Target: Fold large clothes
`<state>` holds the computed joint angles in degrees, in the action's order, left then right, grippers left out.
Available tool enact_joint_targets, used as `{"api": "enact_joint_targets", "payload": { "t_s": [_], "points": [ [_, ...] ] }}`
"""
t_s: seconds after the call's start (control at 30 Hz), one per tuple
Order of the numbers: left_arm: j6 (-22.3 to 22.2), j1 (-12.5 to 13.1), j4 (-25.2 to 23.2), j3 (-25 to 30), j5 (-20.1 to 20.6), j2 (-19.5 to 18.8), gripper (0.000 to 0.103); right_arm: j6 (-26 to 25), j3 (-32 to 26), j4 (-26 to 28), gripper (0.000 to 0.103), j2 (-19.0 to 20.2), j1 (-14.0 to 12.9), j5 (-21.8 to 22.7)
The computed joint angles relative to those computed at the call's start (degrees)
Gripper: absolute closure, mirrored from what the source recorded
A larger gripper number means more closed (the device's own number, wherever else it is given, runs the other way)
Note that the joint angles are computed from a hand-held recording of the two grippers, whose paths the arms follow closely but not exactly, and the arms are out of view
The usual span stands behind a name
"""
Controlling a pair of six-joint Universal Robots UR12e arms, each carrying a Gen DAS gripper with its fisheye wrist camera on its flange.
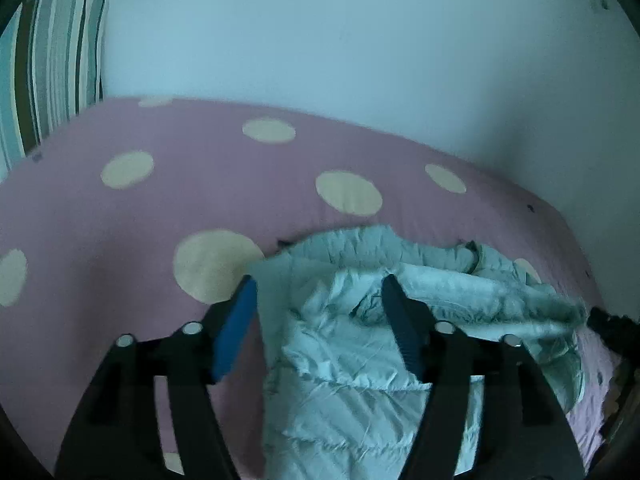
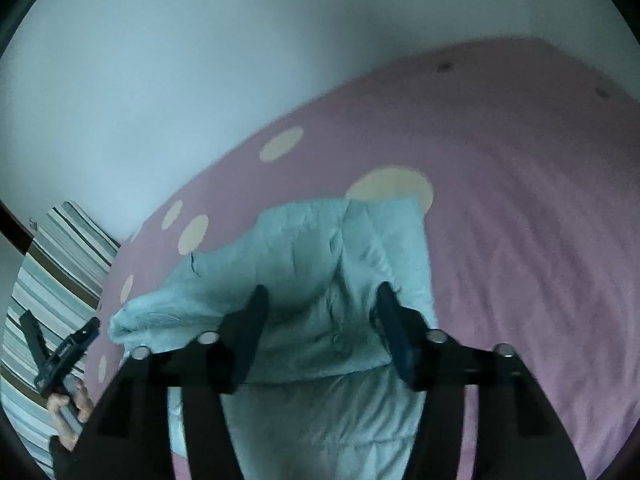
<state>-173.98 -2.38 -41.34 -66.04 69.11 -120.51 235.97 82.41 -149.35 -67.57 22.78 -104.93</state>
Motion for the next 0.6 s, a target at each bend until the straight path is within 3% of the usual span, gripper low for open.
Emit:
{"api": "enact_joint_targets", "payload": {
  "t_s": [0.07,0.3,0.6],
  "points": [
    [1.71,0.50,1.28,-1.55,-0.06,0.95,0.031,-1.43,0.36,0.31,0.040,-0.59,0.20,-0.61],
    [4.32,1.68,-5.01,-3.17,-0.57,1.39,0.030,-2.30,1.44,2.88,0.040,-0.75,-0.18,1.17],
    [7.61,0.27,-9.14,2.20,2.67,-2.77,0.030,-8.94,-2.29,6.51,0.040,1.74,-1.02,0.04]
  ]
}}
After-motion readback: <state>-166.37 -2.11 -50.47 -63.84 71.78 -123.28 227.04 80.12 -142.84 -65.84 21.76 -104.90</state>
